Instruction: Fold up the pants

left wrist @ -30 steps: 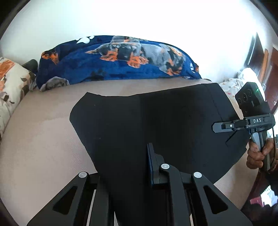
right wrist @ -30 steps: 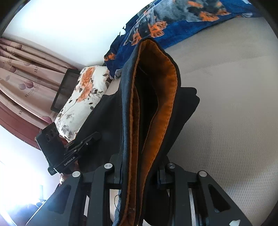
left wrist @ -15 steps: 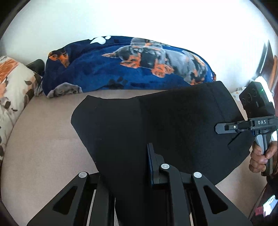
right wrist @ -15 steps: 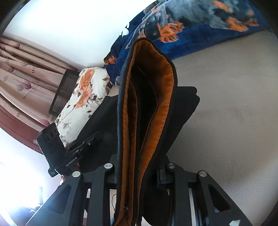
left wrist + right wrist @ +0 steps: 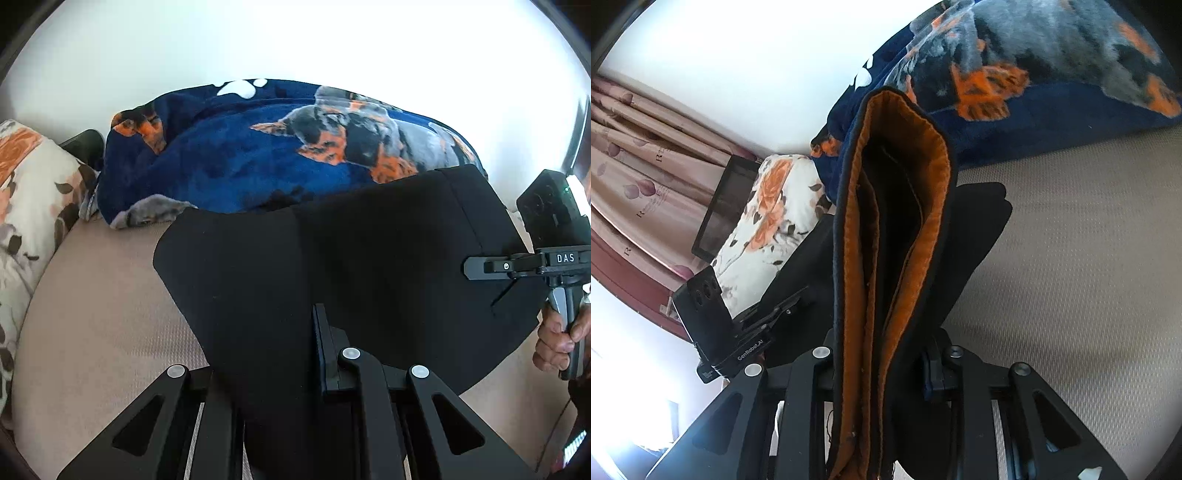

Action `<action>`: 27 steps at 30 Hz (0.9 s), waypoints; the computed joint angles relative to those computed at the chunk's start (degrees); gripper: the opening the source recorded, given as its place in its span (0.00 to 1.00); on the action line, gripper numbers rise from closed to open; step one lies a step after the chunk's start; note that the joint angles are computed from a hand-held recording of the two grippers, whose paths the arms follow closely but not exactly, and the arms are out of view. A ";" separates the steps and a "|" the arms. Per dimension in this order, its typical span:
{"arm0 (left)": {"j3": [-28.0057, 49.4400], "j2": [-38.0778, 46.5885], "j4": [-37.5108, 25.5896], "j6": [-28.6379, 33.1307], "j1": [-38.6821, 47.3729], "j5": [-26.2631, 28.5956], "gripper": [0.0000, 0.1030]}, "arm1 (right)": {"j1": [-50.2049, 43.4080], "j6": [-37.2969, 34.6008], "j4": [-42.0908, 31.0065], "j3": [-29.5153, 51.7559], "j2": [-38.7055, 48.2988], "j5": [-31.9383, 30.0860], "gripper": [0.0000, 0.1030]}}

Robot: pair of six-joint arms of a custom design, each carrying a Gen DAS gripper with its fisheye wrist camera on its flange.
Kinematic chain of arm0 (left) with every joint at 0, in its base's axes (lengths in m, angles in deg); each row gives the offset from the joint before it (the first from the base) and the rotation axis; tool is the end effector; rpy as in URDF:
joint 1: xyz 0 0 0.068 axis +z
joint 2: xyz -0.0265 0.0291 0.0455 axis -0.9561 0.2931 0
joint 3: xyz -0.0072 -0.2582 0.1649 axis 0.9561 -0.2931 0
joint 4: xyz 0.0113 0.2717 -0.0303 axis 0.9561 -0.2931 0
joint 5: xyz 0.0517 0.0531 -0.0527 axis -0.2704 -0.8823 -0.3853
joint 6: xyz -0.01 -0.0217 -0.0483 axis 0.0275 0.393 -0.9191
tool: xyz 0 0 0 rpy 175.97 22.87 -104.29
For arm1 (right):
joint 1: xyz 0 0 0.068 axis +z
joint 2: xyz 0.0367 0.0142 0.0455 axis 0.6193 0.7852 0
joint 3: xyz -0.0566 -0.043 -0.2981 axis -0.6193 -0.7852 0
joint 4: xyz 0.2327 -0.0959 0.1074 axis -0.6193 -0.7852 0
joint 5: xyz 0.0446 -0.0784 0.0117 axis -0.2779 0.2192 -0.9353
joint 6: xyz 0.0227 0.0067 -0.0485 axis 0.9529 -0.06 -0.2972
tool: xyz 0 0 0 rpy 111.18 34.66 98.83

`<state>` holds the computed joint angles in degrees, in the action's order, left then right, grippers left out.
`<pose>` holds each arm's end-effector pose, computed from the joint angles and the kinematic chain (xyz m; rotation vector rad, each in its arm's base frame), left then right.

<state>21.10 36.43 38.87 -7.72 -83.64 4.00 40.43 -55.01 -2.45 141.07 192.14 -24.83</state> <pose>0.2385 -0.0442 0.2194 -0.0011 2.3404 -0.1595 0.3597 0.0437 0.1907 -0.5168 2.4240 1.3230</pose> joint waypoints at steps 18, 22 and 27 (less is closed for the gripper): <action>3.82 7.69 3.85 3.39 5.71 1.73 0.15 | 1.72 4.41 4.94 2.35 2.95 -0.27 0.24; 3.99 9.15 4.52 3.59 6.50 2.30 0.15 | 1.64 4.94 5.29 2.56 3.52 -0.35 0.24; 4.02 10.71 5.27 3.58 7.29 2.93 0.15 | 1.44 5.33 5.64 2.70 4.32 -0.23 0.24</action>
<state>25.12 47.14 44.14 -4.13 -76.35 6.93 41.87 -49.69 3.19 143.78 196.46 -25.06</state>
